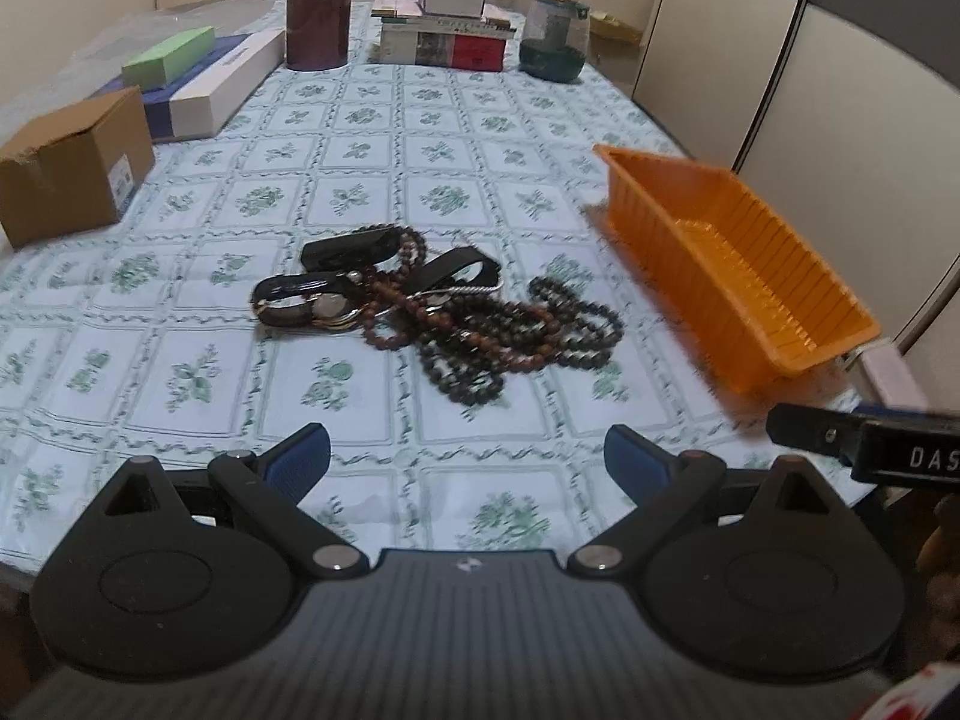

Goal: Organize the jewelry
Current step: 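Grasp the rim of the orange tray with the right tool and lift it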

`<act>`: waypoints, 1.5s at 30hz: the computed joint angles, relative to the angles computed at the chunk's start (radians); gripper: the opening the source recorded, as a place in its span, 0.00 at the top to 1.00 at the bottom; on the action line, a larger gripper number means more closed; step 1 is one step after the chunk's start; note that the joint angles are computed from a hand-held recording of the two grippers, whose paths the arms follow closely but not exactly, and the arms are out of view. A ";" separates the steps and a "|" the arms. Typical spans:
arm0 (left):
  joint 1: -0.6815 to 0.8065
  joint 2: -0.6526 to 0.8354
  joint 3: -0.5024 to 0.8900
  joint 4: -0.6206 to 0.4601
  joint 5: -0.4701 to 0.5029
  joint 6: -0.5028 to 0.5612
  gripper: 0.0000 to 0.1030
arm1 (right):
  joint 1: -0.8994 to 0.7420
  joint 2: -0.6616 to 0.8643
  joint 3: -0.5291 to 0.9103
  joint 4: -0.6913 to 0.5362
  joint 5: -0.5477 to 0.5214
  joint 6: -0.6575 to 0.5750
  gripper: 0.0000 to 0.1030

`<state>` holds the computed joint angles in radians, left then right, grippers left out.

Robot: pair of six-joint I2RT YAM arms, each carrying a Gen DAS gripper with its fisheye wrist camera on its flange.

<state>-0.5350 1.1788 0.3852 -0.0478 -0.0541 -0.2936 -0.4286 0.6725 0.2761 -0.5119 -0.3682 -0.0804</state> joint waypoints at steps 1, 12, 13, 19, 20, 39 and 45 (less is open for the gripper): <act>0.011 0.003 0.000 0.009 0.020 -0.007 0.06 | -0.029 -0.004 0.000 -0.006 -0.018 -0.006 0.00; 0.050 0.057 0.021 0.076 0.082 -0.026 0.06 | -0.607 0.190 0.037 0.160 -0.377 -0.132 0.01; 0.050 0.064 0.023 0.082 0.082 -0.029 0.06 | -0.648 0.254 0.047 0.219 -0.406 -0.120 0.01; 0.041 0.117 0.038 0.098 0.062 -0.038 0.06 | -0.760 0.693 0.173 0.530 -0.499 0.045 0.16; 0.037 0.126 0.039 0.101 0.056 -0.040 0.06 | -0.768 0.755 0.203 0.554 -0.509 0.054 0.19; -0.031 0.329 0.147 0.122 0.006 -0.059 0.06 | -0.730 1.318 0.591 0.433 -0.648 -0.123 0.71; -0.045 0.360 0.161 0.131 0.007 -0.060 0.06 | -0.694 1.319 0.560 0.513 -0.625 -0.075 0.85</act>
<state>-0.5797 1.5391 0.5459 0.0827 -0.0469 -0.3535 -1.1222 1.9912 0.8366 0.0009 -0.9934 -0.1551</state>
